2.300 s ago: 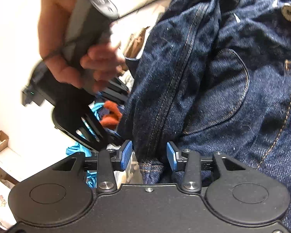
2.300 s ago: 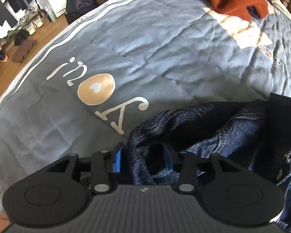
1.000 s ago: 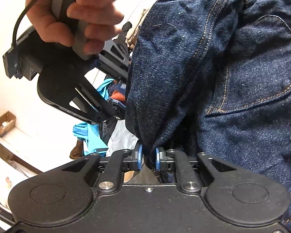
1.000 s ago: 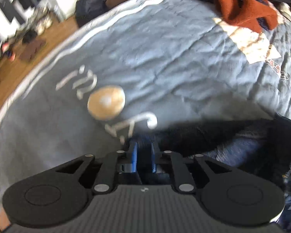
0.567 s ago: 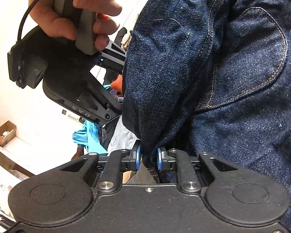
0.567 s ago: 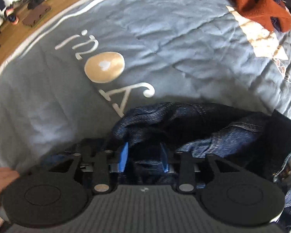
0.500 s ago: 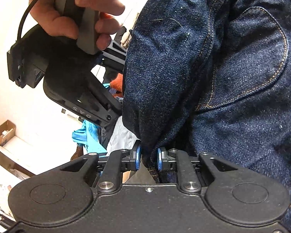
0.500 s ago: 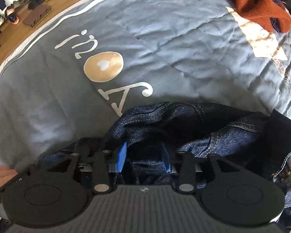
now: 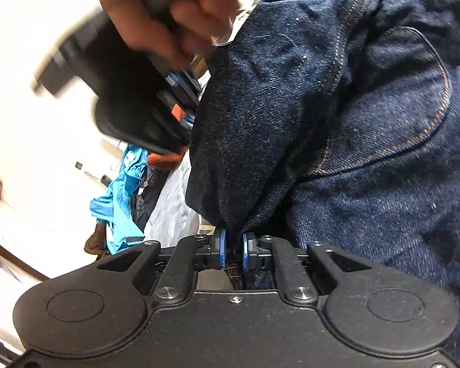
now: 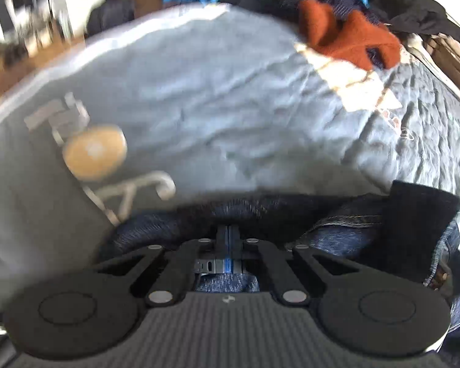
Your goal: Fold clothes
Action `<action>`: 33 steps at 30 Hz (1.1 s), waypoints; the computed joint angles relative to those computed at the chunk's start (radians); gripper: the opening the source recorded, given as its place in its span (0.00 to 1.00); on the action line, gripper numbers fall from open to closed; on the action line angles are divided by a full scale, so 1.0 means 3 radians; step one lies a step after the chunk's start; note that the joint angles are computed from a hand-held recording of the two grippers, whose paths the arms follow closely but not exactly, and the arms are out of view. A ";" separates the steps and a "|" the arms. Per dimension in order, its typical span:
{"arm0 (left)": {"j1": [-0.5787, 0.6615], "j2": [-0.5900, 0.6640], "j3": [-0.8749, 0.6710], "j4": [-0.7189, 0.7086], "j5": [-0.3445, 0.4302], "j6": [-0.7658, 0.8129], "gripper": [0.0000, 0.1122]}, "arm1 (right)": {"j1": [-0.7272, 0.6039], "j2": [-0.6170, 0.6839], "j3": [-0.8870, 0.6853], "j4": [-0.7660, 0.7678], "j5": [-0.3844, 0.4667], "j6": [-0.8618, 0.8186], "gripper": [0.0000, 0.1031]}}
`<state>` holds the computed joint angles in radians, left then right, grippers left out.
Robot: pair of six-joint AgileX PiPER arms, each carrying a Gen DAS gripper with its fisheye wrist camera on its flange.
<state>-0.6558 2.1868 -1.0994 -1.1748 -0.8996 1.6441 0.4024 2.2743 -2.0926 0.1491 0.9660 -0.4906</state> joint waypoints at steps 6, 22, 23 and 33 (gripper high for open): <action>-0.0434 -0.0388 0.0445 -0.0492 -0.0237 -0.0020 0.15 | -0.0323 -0.0697 0.0576 0.0667 -0.0121 -0.0649 0.14; -0.0729 -0.1942 0.1052 -0.0996 0.0163 -0.0686 0.45 | -0.1740 -0.1817 0.2340 0.1475 -0.0771 -0.1944 0.67; -0.0713 -0.1940 0.1008 -0.0845 0.0288 -0.1008 0.46 | -0.1842 -0.1803 0.2363 0.1566 -0.0709 -0.1991 0.67; -0.0687 -0.0721 -0.0216 -0.1292 0.0676 -0.0964 0.47 | -0.2026 -0.1557 0.3010 0.2582 -0.1256 -0.2599 0.68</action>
<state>-0.8620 1.9704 -1.1644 -1.5625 -0.6969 1.3550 -0.2053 1.8074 -1.1895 0.9238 0.5891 -1.2702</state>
